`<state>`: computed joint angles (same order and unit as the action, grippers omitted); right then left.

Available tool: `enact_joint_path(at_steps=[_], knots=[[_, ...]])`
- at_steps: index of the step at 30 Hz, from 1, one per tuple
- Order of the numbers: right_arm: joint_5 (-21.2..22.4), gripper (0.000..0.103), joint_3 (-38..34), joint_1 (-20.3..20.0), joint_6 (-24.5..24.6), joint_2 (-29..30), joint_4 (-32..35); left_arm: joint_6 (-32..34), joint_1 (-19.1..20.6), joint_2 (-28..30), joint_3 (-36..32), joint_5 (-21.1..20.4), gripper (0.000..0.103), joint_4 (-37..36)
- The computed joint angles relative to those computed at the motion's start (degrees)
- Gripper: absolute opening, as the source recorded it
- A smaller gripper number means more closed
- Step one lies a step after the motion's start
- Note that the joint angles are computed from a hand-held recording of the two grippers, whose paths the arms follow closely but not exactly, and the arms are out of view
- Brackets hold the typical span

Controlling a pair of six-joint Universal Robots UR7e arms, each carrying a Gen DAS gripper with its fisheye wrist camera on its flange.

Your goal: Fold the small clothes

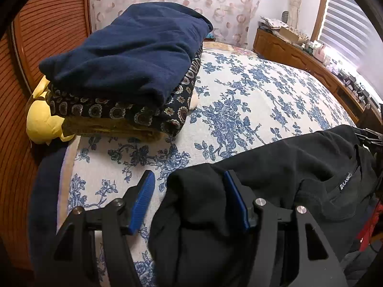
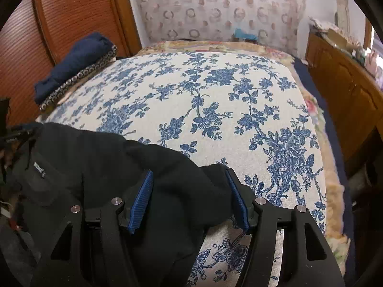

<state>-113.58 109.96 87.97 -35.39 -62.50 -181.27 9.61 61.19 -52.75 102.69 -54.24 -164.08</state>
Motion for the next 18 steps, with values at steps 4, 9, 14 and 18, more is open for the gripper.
enact_joint_path(at_steps=[4, 9, 14, 18], knots=[[-1.3, 0.053, -0.1, 0.6, -0.8, 0.5, -0.2, 0.6, 0.0, -0.1, -0.4, -1.3, 0.046, 1.2], [0.4, 0.015, 0.9, 1.0, -1.4, -0.5, 2.9, 1.8, -0.3, -0.9, 0.5, -3.6, 0.018, 1.9], [2.5, 0.012, 4.6, 1.7, -1.8, -2.4, -2.6, 2.7, -0.5, -4.2, 2.1, -9.9, 0.012, 1.6], [6.3, 0.011, 9.1, 2.9, -0.4, -7.5, -7.0, 3.2, -3.0, -9.3, 6.2, -12.4, 0.011, -3.2]])
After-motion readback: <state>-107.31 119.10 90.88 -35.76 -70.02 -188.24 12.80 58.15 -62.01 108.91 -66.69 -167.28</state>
